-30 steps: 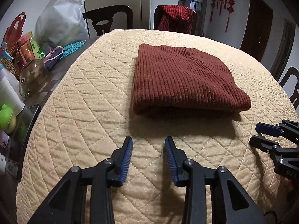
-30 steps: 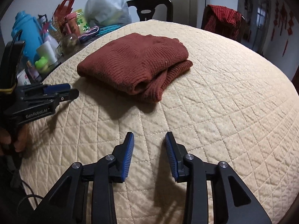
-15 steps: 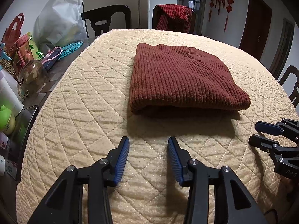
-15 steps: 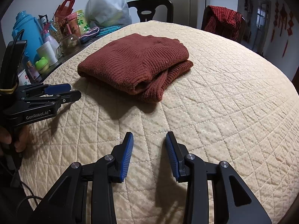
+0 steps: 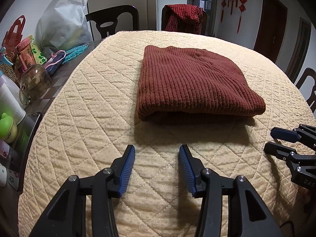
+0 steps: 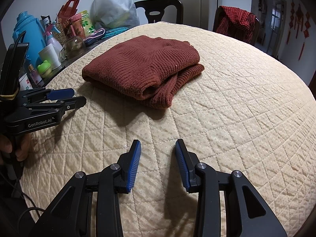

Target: Fold small clothes

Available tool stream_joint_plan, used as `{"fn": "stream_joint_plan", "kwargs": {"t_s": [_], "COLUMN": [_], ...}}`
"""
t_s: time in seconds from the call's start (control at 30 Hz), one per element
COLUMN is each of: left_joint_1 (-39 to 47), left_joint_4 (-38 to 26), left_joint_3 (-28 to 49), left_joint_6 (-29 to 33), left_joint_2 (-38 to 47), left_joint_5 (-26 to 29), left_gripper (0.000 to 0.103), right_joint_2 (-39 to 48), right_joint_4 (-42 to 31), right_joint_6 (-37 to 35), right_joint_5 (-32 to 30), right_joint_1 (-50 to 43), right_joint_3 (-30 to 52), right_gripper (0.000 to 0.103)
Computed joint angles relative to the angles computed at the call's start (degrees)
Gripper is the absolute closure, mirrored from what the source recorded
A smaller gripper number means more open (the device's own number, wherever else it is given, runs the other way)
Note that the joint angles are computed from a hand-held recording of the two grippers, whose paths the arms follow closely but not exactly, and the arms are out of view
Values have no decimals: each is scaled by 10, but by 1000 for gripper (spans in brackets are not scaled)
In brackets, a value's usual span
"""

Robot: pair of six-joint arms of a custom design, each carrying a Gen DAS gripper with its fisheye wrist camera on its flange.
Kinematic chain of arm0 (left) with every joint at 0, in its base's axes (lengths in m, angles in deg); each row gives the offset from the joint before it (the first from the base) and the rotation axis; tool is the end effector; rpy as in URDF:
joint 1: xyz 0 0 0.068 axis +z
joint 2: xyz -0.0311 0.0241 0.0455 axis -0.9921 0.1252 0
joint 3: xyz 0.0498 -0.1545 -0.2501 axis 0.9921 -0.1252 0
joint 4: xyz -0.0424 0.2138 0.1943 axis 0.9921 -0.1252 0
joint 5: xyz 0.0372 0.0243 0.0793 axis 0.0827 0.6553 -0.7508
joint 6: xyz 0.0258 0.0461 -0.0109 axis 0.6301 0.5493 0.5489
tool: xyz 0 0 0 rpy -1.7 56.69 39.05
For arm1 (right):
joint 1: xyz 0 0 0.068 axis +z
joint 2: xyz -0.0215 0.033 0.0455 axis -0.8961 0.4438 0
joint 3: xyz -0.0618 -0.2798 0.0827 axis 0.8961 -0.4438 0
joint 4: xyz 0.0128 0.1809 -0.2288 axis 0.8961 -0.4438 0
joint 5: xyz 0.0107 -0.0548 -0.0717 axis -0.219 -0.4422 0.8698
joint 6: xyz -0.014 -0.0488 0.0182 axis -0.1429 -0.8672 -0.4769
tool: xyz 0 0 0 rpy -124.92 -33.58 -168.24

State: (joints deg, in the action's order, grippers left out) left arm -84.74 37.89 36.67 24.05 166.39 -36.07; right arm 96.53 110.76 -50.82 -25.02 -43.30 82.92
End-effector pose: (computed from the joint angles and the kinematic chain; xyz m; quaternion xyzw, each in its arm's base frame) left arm 0.1910 -0.0050 0.0234 -0.0166 0.9408 0.0036 0.3385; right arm 0.2868 0.1132 0.0312 -0.2594 0.9095 0.1168 0.3030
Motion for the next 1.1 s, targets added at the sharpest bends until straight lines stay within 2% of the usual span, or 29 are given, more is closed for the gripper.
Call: {"fn": "stream_joint_plan", "kwargs": {"t_s": [1.1], "left_joint_1": [0], "left_joint_4": [-4], "left_joint_3": [0], "left_joint_6": [0], "left_joint_2": [-2], "left_joint_5": [-4], "left_gripper": [52], "right_joint_2": [1], "right_joint_4": [2], "right_joint_6": [0], "right_joint_5": [0], "right_joint_1": [0], "right_joint_3": [0], "right_gripper": [66]}}
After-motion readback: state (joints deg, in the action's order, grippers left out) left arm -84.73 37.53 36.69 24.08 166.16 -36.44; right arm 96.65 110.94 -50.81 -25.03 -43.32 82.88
